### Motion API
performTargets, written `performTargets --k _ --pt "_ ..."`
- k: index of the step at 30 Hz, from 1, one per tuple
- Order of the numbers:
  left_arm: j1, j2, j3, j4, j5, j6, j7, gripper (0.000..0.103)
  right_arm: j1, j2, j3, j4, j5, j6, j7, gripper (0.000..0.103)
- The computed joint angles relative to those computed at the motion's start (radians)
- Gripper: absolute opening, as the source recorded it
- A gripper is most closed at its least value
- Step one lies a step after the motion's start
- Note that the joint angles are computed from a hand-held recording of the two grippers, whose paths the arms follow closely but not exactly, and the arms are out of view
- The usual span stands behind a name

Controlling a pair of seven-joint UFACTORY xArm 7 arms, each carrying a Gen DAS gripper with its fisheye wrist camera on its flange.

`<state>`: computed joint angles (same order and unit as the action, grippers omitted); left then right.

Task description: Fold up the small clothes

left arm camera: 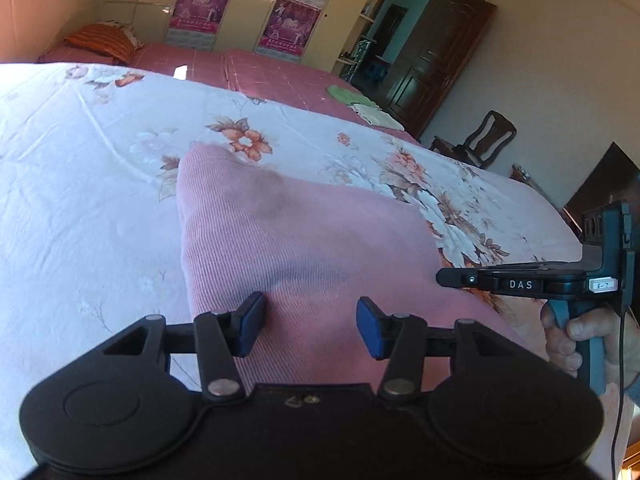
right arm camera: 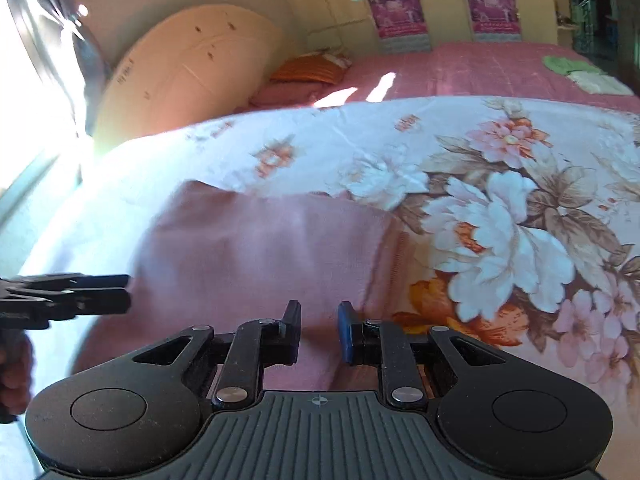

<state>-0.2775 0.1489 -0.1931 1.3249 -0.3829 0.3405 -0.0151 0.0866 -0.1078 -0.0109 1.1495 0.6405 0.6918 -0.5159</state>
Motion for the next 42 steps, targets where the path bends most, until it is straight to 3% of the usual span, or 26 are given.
performTargets --k 1,3,7,10,13,22,25,30,38,42 --pt "0.013 -0.018 -0.011 -0.033 -0.049 -0.026 0.037 0.048 0.027 0.010 -0.038 0.008 0.017 0.008 0.017 0.000" --pt "0.009 -0.058 -0.002 -0.072 -0.048 -0.032 0.027 0.048 -0.019 -0.008 -0.024 0.007 0.076 0.049 0.004 0.000" --pt "-0.015 -0.191 0.012 -0.198 -0.074 -0.070 0.043 0.048 -0.023 -0.146 -0.058 -0.074 0.110 0.073 -0.040 0.000" --pt "-0.038 -0.277 0.021 -0.300 -0.019 -0.086 -0.048 0.048 -0.013 -0.263 -0.099 -0.157 0.117 0.144 -0.079 0.000" --pt "-0.022 -0.327 -0.003 -0.372 0.136 -0.079 -0.196 0.048 0.004 -0.352 -0.095 -0.230 0.077 0.167 -0.067 0.000" --pt "-0.013 -0.320 -0.023 -0.405 0.371 -0.079 -0.456 0.053 0.054 -0.377 -0.074 -0.304 -0.072 0.091 0.004 0.000" --pt "-0.021 -0.327 -0.014 -0.413 0.394 -0.079 -0.479 0.053 0.067 -0.368 -0.099 -0.313 -0.057 0.084 0.005 0.000" --pt "-0.030 -0.353 -0.005 -0.413 0.404 -0.042 -0.486 0.052 0.053 -0.445 -0.064 -0.340 -0.135 0.053 0.078 0.000" --pt "-0.019 -0.400 -0.029 -0.446 0.453 0.002 -0.562 0.053 0.067 -0.438 -0.076 -0.340 -0.218 0.106 0.103 0.000" --pt "0.010 -0.396 -0.067 -0.426 0.542 0.040 -0.637 0.054 0.074 -0.423 -0.085 -0.355 -0.195 0.079 0.107 0.000"
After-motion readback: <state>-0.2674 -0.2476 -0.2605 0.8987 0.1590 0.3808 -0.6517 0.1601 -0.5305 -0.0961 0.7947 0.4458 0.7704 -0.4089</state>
